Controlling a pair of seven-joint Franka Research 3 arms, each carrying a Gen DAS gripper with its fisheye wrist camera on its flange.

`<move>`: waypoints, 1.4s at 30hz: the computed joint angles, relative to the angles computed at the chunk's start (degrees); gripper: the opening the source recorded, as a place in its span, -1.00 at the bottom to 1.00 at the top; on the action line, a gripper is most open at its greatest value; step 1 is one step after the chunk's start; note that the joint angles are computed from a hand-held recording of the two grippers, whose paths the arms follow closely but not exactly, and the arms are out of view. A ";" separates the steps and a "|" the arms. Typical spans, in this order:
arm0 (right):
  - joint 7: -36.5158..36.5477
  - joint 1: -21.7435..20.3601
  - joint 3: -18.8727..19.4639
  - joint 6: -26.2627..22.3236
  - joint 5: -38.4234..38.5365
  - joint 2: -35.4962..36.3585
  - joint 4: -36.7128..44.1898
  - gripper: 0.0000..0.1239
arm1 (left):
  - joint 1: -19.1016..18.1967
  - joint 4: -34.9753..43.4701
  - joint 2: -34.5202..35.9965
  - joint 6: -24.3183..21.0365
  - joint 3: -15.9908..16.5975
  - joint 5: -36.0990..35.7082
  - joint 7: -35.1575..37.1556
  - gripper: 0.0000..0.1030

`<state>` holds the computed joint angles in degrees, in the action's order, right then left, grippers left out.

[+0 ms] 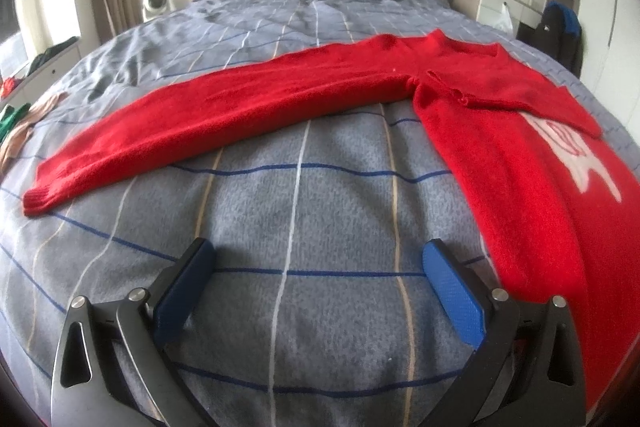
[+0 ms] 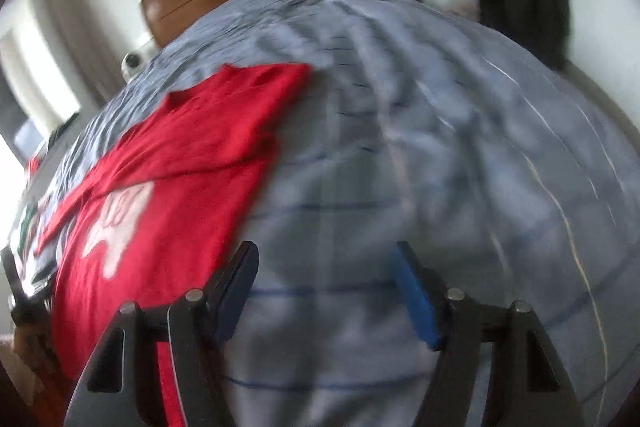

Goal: Fold small clothes
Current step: 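Lay the sleeve on the sweater body and open the right tool, then grasp the other sleeve with the left tool and fold it over the body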

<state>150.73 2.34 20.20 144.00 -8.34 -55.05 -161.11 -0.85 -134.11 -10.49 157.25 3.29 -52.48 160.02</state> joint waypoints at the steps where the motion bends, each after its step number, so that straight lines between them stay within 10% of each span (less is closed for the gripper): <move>1: 1.05 0.14 0.25 0.74 0.27 -1.46 -1.51 0.10 | -0.03 -0.10 -0.07 0.16 -0.01 -0.15 0.15 0.99; 35: 6.74 0.09 3.78 3.23 -2.99 -2.97 -4.22 0.18 | 0.47 -1.02 -1.38 0.57 -0.48 3.62 -3.26 0.99; 42: 6.84 0.13 3.74 3.35 -3.10 -2.89 -4.24 0.19 | 1.48 5.09 -4.48 -13.85 3.53 12.37 -7.79 0.99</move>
